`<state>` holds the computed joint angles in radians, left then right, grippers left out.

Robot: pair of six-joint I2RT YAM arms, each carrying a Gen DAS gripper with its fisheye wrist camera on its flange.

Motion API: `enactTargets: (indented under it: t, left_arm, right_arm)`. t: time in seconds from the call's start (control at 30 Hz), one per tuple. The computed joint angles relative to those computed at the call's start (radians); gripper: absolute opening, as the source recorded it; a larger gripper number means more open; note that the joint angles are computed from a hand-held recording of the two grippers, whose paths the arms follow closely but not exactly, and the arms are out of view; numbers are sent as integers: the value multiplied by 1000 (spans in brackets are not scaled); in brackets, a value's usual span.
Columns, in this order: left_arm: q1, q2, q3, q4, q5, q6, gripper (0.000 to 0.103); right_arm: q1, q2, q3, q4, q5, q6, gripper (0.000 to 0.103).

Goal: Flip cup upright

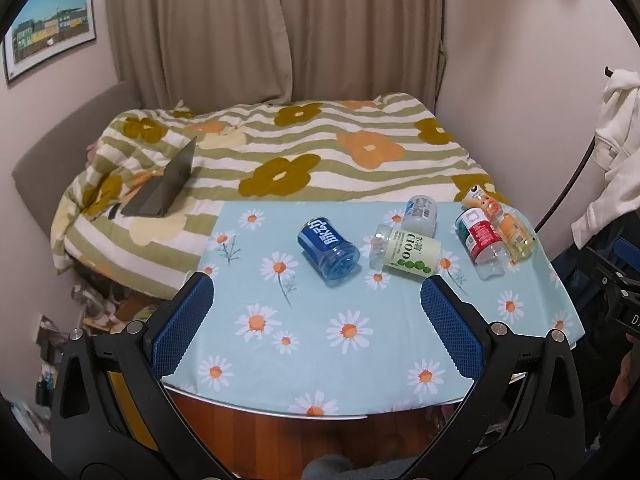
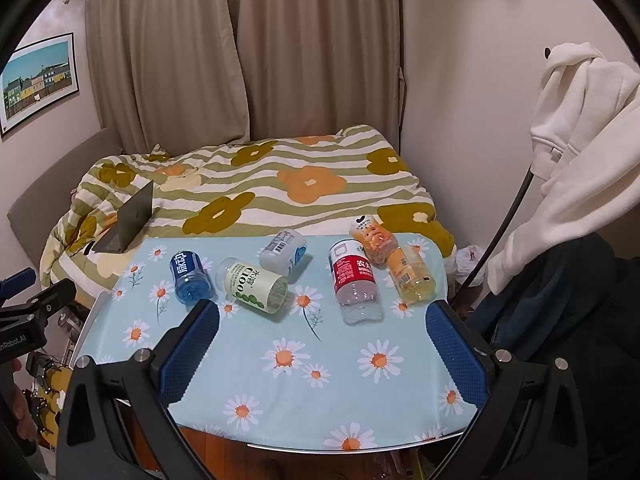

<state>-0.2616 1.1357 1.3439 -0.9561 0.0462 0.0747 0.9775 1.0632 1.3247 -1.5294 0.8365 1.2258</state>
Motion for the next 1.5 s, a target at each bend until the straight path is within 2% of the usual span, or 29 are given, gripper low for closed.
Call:
enactTargets:
  t: [1.2, 1.37, 1.5]
  left_arm:
    - [0, 8, -21, 27, 0, -1, 103]
    - [20, 31, -33, 59, 27, 27, 103]
    - [67, 73, -9, 72, 83, 87, 103]
  right_arm:
    - [-38, 3, -14, 56, -18, -42, 103]
    - [-48, 12, -9, 83, -23, -28, 103]
    - [-40, 51, 39, 39, -6, 33, 103]
